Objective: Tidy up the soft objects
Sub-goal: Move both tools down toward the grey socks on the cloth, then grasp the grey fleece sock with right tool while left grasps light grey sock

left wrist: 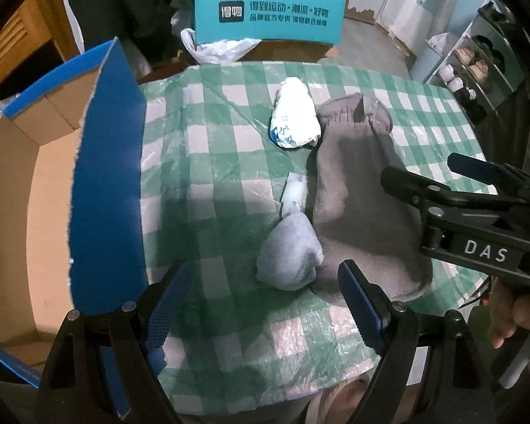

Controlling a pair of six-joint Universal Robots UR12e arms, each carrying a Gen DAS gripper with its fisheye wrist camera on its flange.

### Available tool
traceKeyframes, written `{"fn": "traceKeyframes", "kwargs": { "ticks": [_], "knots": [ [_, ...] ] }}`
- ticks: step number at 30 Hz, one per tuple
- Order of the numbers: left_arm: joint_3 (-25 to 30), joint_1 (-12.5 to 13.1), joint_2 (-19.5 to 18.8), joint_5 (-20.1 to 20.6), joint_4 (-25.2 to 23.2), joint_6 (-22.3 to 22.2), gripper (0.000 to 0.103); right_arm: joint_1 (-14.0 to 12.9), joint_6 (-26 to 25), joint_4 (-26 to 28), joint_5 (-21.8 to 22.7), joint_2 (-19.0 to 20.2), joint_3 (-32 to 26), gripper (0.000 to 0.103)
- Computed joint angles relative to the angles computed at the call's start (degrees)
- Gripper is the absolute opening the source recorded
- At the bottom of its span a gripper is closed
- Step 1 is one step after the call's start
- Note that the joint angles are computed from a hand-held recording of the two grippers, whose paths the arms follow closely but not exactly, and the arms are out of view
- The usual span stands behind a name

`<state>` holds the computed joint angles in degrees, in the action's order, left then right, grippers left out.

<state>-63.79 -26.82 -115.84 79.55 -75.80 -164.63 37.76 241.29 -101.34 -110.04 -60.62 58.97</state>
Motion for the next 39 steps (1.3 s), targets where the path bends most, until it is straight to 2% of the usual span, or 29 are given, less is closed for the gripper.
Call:
{"fn": "traceKeyframes", "kwargs": {
  "ticks": [6,9,12,17,18,19,20,26,27,31,37,39],
  "knots": [
    [0.43,-0.24,-0.82,0.39,-1.75,0.18,0.086,-0.61,-0.55,0.38,2.71,0.45,0.48,0.095],
    [0.43,-0.31,-1.07,0.41,-2.38,0.4,0.086,-0.92,-1.36,0.57,4.44,0.74,0.56,0.084],
    [0.5,-0.42,-1.36,0.46,-2.83,0.67,0.086,-1.11,-1.66,0.48,5.86,0.91,0.79,0.077],
    [0.86,-0.4,-1.95,-0.36,-3.79,0.27,0.086,-1.02,-1.76,1.64,5.89,1.25,0.5,0.053],
    [1.09,-0.33,-2.16,-0.83,-4.22,0.06,0.086,-1.02,-1.76,1.27,5.85,1.1,0.73,0.044],
    [1.2,-0.33,-2.3,-0.98,-4.38,-0.17,0.086,-1.09,-1.7,0.11,6.1,0.71,1.42,0.03],
    [1.37,-0.29,-2.49,-1.28,-4.6,-0.44,0.086,-1.18,-1.49,-1.06,6.43,0.3,2.13,0.026],
    [1.59,-0.19,-2.95,-2.58,-5.47,-1.28,0.086,-1.18,-0.1,-3.16,5.82,-0.87,3.43,0.019],
    [1.55,-0.21,-2.99,-2.7,-5.41,-1.27,0.082,-1.15,-0.04,-3.38,5.66,-0.99,3.51,0.019],
    [2.24,-0.4,-3.53,-2.99,-7.0,-0.86,0.054,-1.09,0.11,-4.84,5.33,-1.53,4.07,0.019],
    [1.56,-0.21,-3.35,-4.19,-5.98,-1.46,0.031,-1.01,0.67,-6.79,4.35,-2.36,4.88,0.018],
    [1.48,-0.03,-3.27,-4.79,-5.7,-1.46,0.027,-0.97,0.8,-7.3,4.0,-2.55,5.03,0.018]
  ]
}}
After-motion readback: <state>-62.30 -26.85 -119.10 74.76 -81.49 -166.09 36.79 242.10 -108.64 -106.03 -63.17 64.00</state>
